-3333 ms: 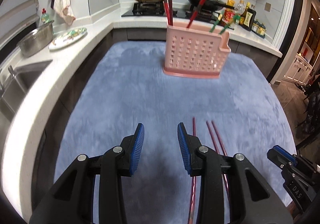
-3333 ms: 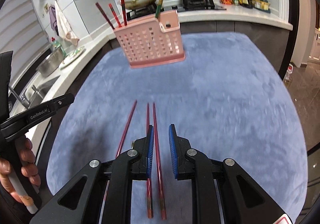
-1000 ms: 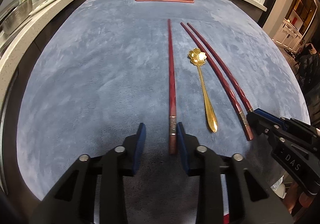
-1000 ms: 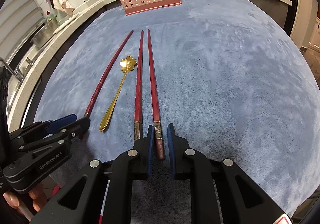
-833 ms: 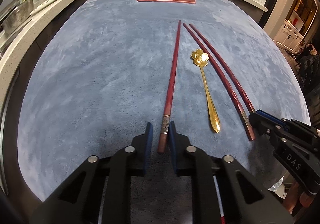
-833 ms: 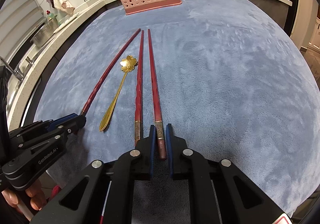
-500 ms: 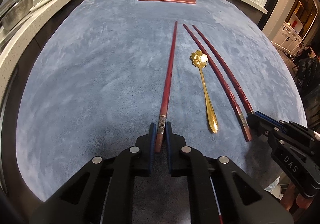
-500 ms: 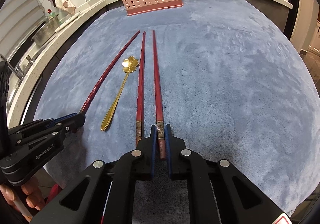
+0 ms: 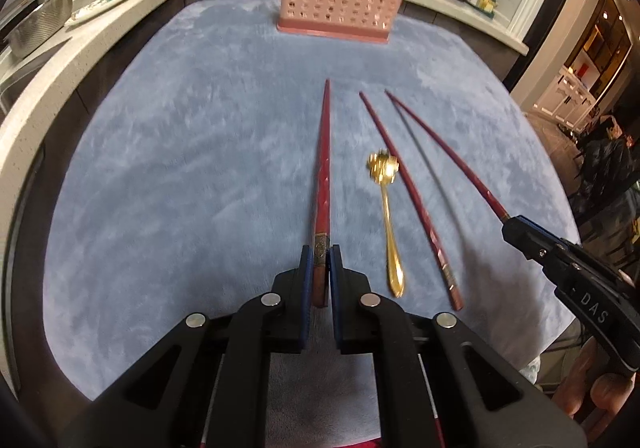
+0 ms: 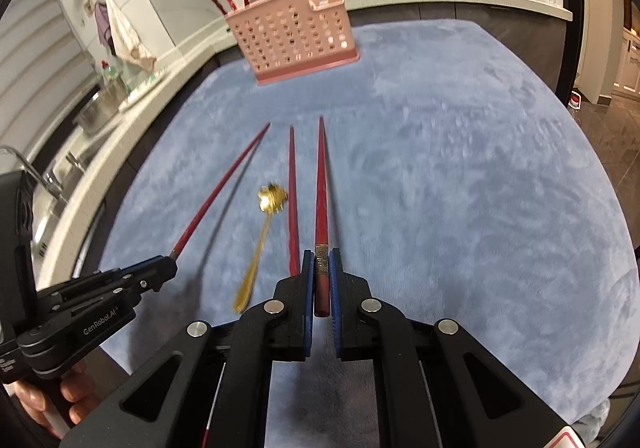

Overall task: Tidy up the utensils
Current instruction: 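Lift both dark-red chopsticks and carry them toward the pink holder, then lower both dark-red chopsticks into the pink holder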

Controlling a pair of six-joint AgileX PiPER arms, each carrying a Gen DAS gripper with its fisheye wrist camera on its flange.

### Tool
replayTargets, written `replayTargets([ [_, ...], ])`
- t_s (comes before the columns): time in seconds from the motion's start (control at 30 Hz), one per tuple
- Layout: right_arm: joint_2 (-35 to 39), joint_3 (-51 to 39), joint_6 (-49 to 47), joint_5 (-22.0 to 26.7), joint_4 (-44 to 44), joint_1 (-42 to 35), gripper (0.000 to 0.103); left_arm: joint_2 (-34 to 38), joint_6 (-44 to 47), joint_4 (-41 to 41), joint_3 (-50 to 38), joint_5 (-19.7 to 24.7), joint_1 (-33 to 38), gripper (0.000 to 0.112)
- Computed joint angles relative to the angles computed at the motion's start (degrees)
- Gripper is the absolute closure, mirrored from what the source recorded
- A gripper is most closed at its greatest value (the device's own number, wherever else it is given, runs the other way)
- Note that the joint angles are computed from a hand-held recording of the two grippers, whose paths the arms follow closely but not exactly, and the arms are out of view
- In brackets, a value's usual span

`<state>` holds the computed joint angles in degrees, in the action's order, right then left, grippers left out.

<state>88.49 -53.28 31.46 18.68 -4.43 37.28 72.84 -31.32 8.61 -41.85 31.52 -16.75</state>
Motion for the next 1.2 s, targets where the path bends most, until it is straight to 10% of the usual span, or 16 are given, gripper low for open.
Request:
replayTargets([
  [0.47, -0.2, -13.6, -10.2, 4.6, 6.9, -5.2, 0.095, 0.4, 8.4, -3.2, -15.3, 5.0, 6.6, 0.105],
  [1.2, 18.8, -58.9, -20.4, 18.9, 13.6, -11.9, 0.095, 21.3, 15.7, -3.7, -62.5, 17.4, 13.3, 0.105],
])
